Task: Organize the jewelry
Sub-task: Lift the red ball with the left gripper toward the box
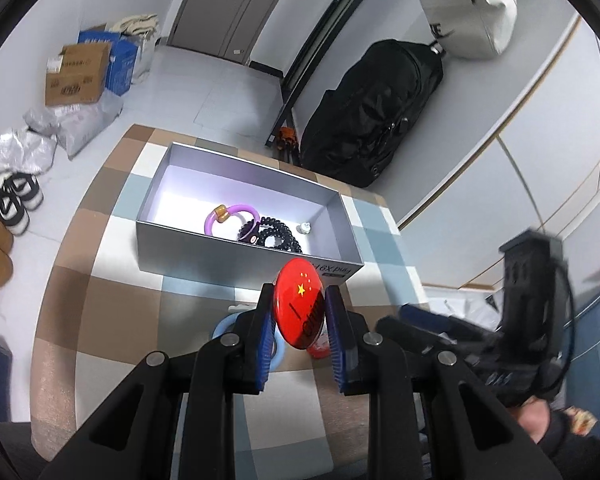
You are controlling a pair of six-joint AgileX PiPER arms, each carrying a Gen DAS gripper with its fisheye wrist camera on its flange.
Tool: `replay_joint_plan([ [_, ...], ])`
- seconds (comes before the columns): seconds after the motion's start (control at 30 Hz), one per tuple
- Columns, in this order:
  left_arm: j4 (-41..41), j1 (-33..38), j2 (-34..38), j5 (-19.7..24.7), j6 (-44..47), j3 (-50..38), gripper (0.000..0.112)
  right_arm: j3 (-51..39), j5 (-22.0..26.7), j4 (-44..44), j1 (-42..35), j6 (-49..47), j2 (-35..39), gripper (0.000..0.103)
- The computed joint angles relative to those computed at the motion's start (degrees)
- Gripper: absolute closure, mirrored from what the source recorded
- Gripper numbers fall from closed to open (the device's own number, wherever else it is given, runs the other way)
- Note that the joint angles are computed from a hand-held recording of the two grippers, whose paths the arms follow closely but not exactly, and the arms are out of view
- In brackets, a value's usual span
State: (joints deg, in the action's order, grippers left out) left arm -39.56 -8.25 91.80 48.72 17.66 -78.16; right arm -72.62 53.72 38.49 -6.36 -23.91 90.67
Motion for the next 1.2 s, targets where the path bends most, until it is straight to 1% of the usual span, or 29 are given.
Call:
replay_joint_plan([
  [0.07, -0.64, 0.81, 0.39, 0.71, -0.15, -0.35, 0.093, 0.17, 0.11, -0.41, 1.11, -0.54, 0.21, 0.013],
  [0.1, -1.31, 1.45, 0.71, 1.33, -0.19, -0.48, 0.093, 0.14, 0.28, -0.88, 1.81, -0.59, 0.44, 0.016],
  [0.13, -2.32, 2.07, 0.95, 1.99, 0.0, -0.49, 0.093, 0.09, 0.54, -1.21, 2.44, -0.76, 0.75, 0.023],
  [0.17, -3.87, 2.87, 1.46, 3.0, 0.48, -0.7, 0.093, 0.0, 0.75, -1.55, 2.95, -0.77, 1.05, 0.027],
  [0.2, -5.55, 3.79, 1.94, 4.01, 0.95, -0.83, 0.093, -0.03, 0.83, -2.14, 3.68, -0.64, 1.39, 0.029],
  [0.27, -8.56, 5.6, 2.82, 5.91, 1.84, -1.09, 0.093, -0.12, 0.79, -2.92, 4.78, -0.59, 1.9, 0.038],
  [0.4, -13.61, 8.34, 4.4, 9.73, 3.18, -1.27, 0.093, -0.19, -0.27, -4.9, 6.99, 0.0, 2.36, 0.049],
  [0.47, -15.91, 9.57, 5.5, 11.68, 3.44, -1.51, 0.093, -0.32, -0.53, -5.57, 7.94, 0.1, 2.65, 0.057],
  [0.5, -16.77, 10.07, 5.78, 12.49, 3.51, -1.5, 0.093, -0.42, -0.79, -6.21, 8.52, 0.44, 2.77, 0.059],
  [0.57, -19.12, 11.27, 6.93, 14.6, 3.78, -1.66, 0.093, -0.79, -1.16, -6.99, 9.33, 0.78, 3.22, 0.069],
  [0.6, -20.11, 11.9, 7.35, 15.71, 3.72, -1.72, 0.093, -0.94, -1.39, -7.49, 9.8, 1.16, 3.35, 0.072],
  [0.63, -21.2, 12.5, 7.93, 16.62, 3.57, -1.7, 0.093, -1.08, -1.73, -8.4, 10.38, 1.81, 3.48, 0.08],
  [0.67, -22.11, 13.06, 8.43, 17.47, 3.42, -1.64, 0.093, -1.04, -1.99, -8.99, 10.76, 2.19, 3.49, 0.085],
  [0.8, -22.52, 14.02, 8.9, 18.82, 2.47, -1.57, 0.093, -1.29, -2.29, -9.93, 11.24, 3.16, 3.69, 0.085],
  [1.03, -22.1, 13.69, 9.93, 19.85, 1.44, -1.92, 0.093, -1.14, -1.35, -8.39, 10.02, 2.24, 3.29, 0.085],
  [1.2, -18.44, 12.3, 11.08, 18.72, -1.65, -2.39, 0.093, -1.99, -0.63, -8.59, 9.97, 2.7, 3.6, 0.085],
])
